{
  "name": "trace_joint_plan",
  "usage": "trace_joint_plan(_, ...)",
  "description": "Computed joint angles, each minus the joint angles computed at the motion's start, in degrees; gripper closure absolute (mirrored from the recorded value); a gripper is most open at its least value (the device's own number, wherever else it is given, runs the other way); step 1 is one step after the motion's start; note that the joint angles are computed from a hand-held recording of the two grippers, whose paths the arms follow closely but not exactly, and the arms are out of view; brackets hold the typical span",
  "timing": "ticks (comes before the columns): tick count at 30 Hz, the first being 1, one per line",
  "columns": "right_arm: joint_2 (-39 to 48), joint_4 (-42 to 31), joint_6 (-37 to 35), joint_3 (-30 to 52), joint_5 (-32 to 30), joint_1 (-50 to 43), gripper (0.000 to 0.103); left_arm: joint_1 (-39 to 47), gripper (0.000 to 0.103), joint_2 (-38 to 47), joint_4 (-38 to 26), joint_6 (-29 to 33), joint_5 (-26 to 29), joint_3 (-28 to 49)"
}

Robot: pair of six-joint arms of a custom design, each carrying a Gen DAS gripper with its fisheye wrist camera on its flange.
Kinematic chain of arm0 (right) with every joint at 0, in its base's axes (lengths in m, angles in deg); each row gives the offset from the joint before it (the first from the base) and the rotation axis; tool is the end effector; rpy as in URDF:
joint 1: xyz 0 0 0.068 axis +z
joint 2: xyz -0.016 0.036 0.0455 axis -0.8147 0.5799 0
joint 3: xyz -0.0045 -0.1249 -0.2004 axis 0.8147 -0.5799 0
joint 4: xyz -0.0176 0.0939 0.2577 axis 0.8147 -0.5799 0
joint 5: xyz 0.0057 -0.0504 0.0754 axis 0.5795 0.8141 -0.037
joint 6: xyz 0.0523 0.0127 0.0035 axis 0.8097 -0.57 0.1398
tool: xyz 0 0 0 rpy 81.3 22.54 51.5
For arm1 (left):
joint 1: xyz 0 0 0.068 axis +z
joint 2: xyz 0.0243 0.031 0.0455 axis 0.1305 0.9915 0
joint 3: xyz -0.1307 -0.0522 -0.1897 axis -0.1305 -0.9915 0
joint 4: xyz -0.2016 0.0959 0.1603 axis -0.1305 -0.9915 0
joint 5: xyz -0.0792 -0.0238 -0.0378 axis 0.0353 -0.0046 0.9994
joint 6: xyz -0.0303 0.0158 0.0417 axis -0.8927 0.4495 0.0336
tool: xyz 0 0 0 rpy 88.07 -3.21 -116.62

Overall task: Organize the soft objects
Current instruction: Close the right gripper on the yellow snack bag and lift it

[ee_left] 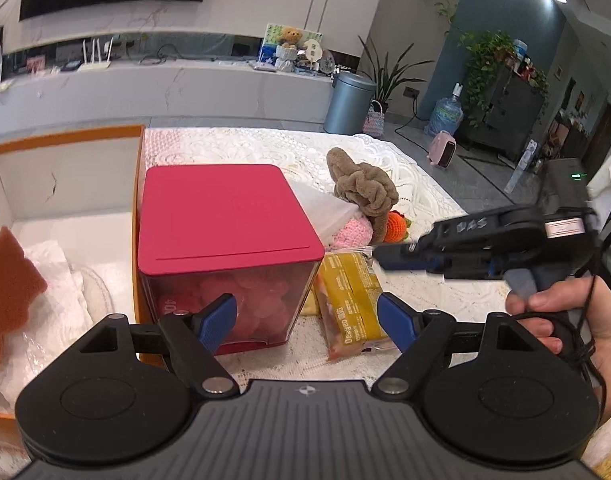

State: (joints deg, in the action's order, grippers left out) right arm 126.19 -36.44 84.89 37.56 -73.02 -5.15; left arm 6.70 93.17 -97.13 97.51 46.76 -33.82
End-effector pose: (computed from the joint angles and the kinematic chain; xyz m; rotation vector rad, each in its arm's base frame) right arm 0.1773 0.1985 0.1900 0.3973 2.3375 0.8833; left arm 0.1661 -0.0188 0.2436 0.4435 2.2699 -0.4876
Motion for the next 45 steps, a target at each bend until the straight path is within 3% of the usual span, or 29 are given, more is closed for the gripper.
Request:
trace_joint_plan(2, 2.6, -4.7, 1.9, 2.1, 0.2, -0.7, 0.05, -0.9, 0.009, -0.9, 0.2, 0.2, -1.3, -0.5)
trace_joint_plan(4, 4.6, -8.5, 1.5, 4.5, 1.0, -0.7, 0.034, -1.2, 0.009, -0.8, 0.1, 0.0, -1.7, -0.6)
trace_joint_plan(6, 5.4, -9.2, -0.4, 5.5, 1.5, -0.2, 0.03, -0.9, 0.009, 0.3, 0.0, -0.2, -1.2, -0.1)
trace_joint_plan(8, 7.9, -9.1, -3.8, 8.0, 2.6, 1.3, 0.014, -0.2, 0.009, 1.3, -0.1, -0.2, -0.9, 0.4)
trace_joint_plan(10, 14.1, -13.5, -8.0, 14.6, 5.6, 3.8, 0.008, 1.5, 0.009, 1.9, -0.9, 1.3, 0.5, 1.1)
trace_joint_plan(12, 21.3, -19.0, -11.1, 22.0, 7.6, 5.4, 0.008, 4.0, 0.009, 1.9, -1.3, 2.2, 2.6, 1.6)
trace_joint_plan(18, 33.3, -23.3, -11.6, 32.3, 6.0, 4.7, 0.008, 5.7, 0.009, 3.0, -2.1, 2.1, 4.2, 2.4)
trace_joint_plan(21, 37.1, -23.5, -11.3, 34.7, 4.2, 3.6, 0.007, 5.5, 0.009, 3.6, -2.4, 2.2, 4.7, 2.5)
trace_joint_plan(25, 41.3, -25.7, -14.4, 38.9, 7.3, 4.7, 0.008, 6.7, 0.009, 3.9, -2.7, 2.0, 6.0, 2.7)
trace_joint_plan(27, 42.9, -26.6, -15.2, 40.3, 10.4, 5.8, 0.014, 6.5, 0.009, 3.9, -2.4, 1.4, 5.4, 2.7)
trace_joint_plan(29, 44.2, -28.7, -15.6, 41.8, 13.2, 6.7, 0.029, 6.5, 0.009, 4.1, -2.5, 1.2, 4.9, 2.6)
trace_joint_plan(35, 34.9, -20.7, -10.4, 30.4, 11.6, 5.3, 0.045, 5.4, 0.009, 3.1, -2.7, 0.3, 4.0, 2.6)
trace_joint_plan(39, 26.1, -13.9, -5.0, 20.6, 7.1, 2.8, 0.048, 4.6, 0.009, 2.3, -3.8, -0.1, 4.7, 3.5)
trace_joint_plan(45, 16.0, -11.9, -3.6, 13.9, 9.4, 2.0, 0.05, -3.0, 0.009, 3.3, -3.7, -5.6, -1.7, 7.5)
